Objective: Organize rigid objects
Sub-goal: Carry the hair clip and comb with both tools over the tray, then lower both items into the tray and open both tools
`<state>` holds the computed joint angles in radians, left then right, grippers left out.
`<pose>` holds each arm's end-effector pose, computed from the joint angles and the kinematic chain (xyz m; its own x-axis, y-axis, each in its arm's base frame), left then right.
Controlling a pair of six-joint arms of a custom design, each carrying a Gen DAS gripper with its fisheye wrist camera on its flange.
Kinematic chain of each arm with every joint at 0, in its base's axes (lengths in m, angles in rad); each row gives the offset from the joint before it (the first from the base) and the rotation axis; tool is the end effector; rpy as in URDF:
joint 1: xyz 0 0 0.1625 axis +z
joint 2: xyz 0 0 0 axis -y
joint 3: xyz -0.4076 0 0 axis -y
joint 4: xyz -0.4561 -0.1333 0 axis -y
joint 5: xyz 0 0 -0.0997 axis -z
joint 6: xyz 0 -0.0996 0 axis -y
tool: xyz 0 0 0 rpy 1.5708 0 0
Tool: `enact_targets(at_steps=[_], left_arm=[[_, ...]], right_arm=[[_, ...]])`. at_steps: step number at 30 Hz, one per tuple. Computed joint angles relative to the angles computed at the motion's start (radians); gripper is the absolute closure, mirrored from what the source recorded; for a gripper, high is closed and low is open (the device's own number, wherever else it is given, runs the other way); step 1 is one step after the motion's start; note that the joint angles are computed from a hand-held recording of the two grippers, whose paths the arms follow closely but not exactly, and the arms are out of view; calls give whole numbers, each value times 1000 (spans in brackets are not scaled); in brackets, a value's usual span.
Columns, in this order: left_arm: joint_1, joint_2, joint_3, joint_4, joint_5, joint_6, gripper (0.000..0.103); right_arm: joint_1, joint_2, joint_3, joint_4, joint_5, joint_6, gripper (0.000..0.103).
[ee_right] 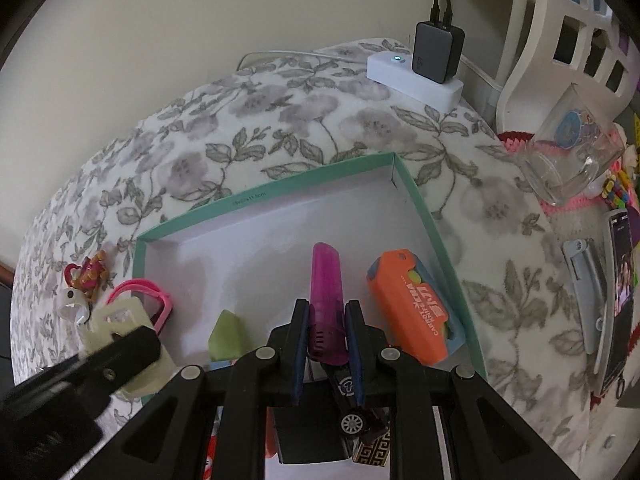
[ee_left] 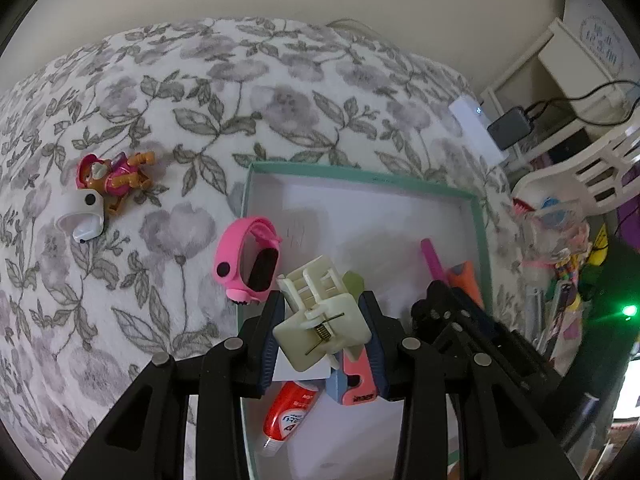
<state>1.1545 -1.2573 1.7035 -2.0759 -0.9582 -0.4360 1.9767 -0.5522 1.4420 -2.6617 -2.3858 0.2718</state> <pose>-0.0851 -0.6637 0.2779 -0.8612 -0.1137 -0.4954 0.0441 0.9542 -0.2958 0.3502 -0.6609 -0.0251 -0.7662 0.1095 0.6333 -0.1881 0.9040 -0.3839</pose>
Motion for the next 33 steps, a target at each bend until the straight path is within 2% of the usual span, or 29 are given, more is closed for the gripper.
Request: enact_targets(at_steps=[16,22,26,33], left_arm=[[3,7,-18,35,-12,-21,63],[-1,2,-25,41,-24,-24,56],[-5,-10,-26,29,-37,-19,56],[-31,-33,-23,5,0,-12,56]], right_arm=[[3,-8,-6,29,-5,34,83],[12,-14,-5,2,-17,21,76],[22,-17,-6,-25,-23,5,76],[46,-21,-10,-92,-41,-33,76]])
